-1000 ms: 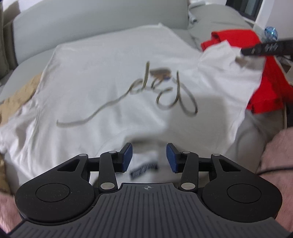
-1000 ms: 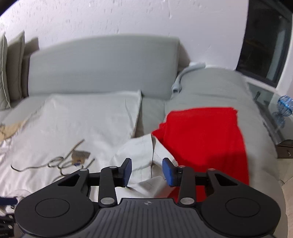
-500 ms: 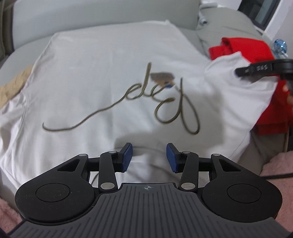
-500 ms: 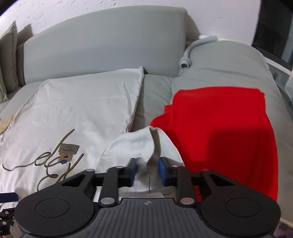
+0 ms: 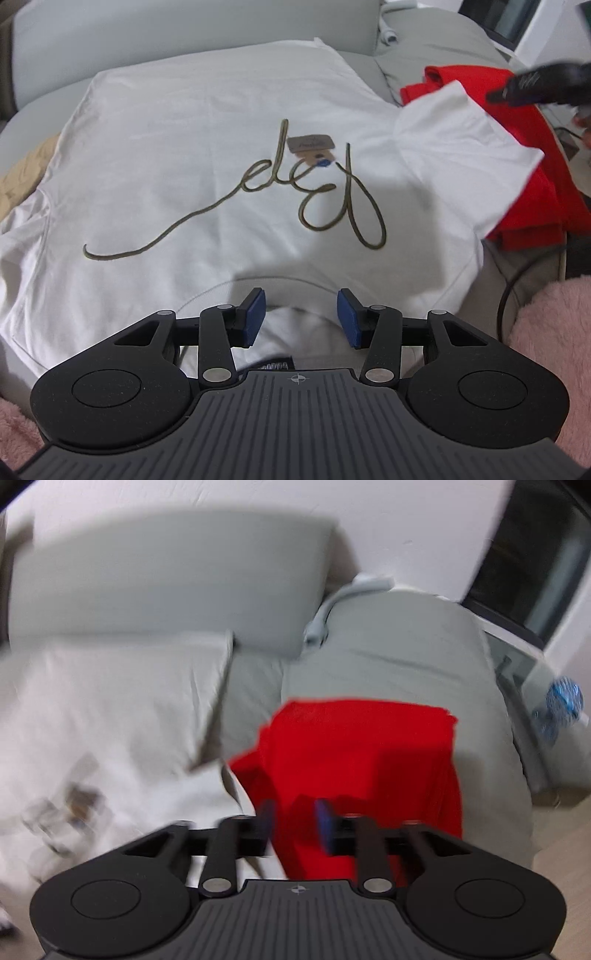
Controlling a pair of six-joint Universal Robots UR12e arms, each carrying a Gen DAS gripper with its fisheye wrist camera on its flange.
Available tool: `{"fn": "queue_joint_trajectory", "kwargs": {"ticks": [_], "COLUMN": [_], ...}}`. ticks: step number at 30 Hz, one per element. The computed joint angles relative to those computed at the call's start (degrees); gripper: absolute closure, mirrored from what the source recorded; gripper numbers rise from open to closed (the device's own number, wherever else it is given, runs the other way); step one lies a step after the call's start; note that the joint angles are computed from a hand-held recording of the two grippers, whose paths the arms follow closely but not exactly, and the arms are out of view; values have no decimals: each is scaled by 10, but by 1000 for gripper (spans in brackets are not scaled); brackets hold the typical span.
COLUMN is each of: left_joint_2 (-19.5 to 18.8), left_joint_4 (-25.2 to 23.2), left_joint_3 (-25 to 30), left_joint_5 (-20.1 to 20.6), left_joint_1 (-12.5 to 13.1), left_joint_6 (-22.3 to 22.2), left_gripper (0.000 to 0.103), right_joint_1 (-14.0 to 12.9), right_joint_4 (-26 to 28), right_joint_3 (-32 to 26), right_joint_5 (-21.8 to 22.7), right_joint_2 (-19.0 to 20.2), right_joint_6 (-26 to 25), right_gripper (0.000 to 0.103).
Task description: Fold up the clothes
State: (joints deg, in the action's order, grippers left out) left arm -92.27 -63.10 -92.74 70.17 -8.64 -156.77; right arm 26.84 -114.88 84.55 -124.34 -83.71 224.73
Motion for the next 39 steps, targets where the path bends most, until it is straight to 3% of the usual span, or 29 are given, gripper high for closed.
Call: {"fn": "queue_joint_trajectory", "kwargs": {"ticks": [6, 15, 18, 19, 20, 21, 28, 32, 36, 39], "left_joint_2": [11, 27, 29, 29, 29, 30, 30, 35, 38, 39], "left_joint_4": [-6, 1, 1, 1, 1, 0, -1, 2, 8, 10], "left_joint_3": [-9, -17, -18, -18, -18, -18, -18, -22, -25, -25], "left_joint_5": [-11, -11, -8, -8, -8, -8, -19, -32, -37, -38], "left_joint_1": [7, 13, 16, 16, 17, 18, 22, 28, 37, 43], "left_joint_6": [3, 9, 7, 7, 6, 5, 2, 5, -3, -11], "left_gripper": [54, 54, 54, 54, 54, 54, 54, 54, 54, 54], "right_joint_1": [26, 41, 34, 32, 29, 29, 56, 75, 91, 100], "right_joint_4": [-64, -67, -71, -68, -66, -64, -68, -79, -70, -40], "right_joint_3": [58, 85, 86, 86, 86, 85, 43, -3, -42, -63], "right_joint_5": [19, 16, 23, 28, 33, 35, -37, -53, -33, 21], "right_joint_2": [-51, -47, -42, -41, -40, -40, -15, 22, 61, 88], "right_joint_6": [107, 146, 133, 128, 123, 119, 33, -80, -191, -248], "right_gripper": [54, 52, 58, 66, 86, 93, 99, 99, 99, 99]}}
